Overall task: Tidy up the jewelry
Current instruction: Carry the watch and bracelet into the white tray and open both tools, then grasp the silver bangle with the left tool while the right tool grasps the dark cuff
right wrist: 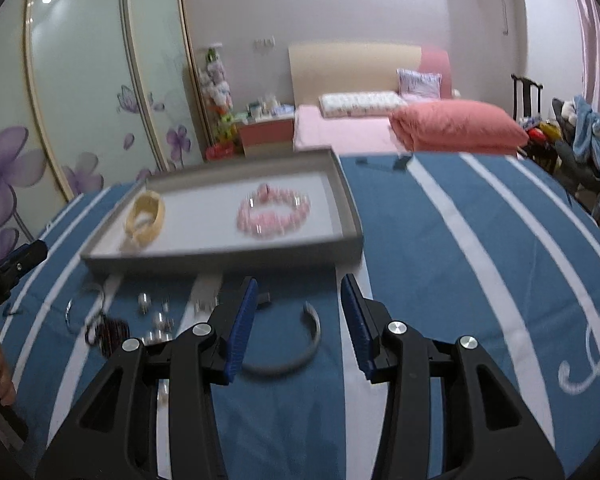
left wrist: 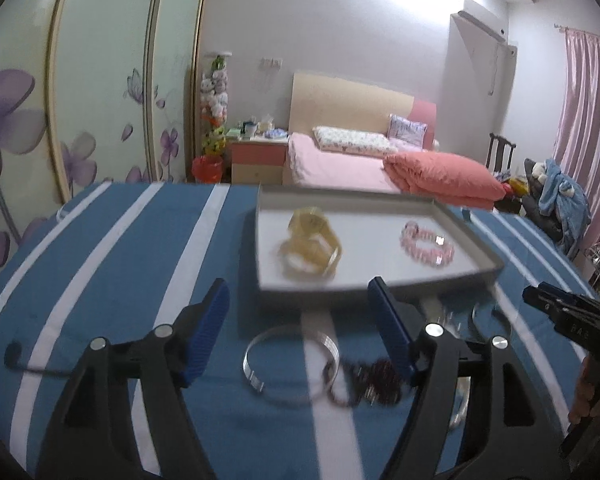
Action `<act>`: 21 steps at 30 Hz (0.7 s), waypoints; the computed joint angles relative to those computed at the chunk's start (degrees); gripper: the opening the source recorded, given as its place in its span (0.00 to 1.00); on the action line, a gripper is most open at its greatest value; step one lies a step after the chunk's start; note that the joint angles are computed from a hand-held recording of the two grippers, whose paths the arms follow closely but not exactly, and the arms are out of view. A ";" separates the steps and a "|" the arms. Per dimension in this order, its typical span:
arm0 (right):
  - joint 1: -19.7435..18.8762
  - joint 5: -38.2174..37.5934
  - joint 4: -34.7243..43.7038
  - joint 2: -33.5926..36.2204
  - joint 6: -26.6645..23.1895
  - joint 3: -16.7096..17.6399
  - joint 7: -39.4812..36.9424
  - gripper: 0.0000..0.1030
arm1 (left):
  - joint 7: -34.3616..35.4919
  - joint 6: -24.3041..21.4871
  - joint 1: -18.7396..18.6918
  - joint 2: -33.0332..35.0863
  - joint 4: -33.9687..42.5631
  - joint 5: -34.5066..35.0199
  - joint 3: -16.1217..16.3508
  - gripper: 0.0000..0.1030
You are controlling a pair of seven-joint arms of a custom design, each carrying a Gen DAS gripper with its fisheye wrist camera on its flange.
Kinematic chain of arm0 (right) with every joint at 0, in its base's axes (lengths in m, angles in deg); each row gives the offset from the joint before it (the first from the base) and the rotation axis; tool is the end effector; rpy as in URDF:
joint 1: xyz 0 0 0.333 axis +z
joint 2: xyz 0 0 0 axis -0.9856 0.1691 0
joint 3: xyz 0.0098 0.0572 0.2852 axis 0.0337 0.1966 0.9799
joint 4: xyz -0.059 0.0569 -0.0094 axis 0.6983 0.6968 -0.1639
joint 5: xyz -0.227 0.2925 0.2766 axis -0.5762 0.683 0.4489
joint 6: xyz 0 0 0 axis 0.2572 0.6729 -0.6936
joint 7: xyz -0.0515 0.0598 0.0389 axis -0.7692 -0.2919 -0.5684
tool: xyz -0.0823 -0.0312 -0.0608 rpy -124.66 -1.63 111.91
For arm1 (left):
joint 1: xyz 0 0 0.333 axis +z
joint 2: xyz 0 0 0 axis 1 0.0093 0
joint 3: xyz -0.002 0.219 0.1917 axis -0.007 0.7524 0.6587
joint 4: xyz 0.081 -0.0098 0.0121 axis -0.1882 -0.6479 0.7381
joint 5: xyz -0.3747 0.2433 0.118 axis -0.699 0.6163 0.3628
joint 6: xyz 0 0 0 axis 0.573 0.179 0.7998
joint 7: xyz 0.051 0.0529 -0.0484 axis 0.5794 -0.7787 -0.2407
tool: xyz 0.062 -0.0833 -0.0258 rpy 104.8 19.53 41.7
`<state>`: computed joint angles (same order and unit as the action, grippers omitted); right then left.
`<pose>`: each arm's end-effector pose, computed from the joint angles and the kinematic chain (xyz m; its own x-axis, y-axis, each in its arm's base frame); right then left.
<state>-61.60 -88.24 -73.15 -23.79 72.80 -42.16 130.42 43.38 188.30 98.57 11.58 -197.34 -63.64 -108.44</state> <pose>0.4819 0.3465 0.4670 0.1047 -0.9840 -0.1443 -0.6250 0.0477 -0.7791 0.4533 -0.1777 0.4770 0.0020 -0.9955 0.0945 -0.5358 -0.0808 -0.8405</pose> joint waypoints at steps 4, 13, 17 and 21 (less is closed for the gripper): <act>1.99 6.60 -2.10 -1.10 -1.58 -1.12 -4.64 0.48 | -0.06 -2.77 -2.28 -2.44 -2.49 -0.62 1.48 0.71; 4.04 13.99 -0.97 0.83 -6.60 -0.84 -9.90 0.62 | 0.06 -4.90 -5.61 -4.86 -5.11 -0.99 4.01 0.73; 5.29 16.24 2.84 4.19 -11.17 -1.10 -12.65 0.63 | 0.66 -5.50 -6.20 -4.48 -4.91 -0.96 4.81 0.75; 6.03 15.24 5.70 6.51 -13.45 -1.27 -12.24 0.65 | 0.71 -6.02 -6.35 -4.02 -4.52 -0.83 4.83 0.75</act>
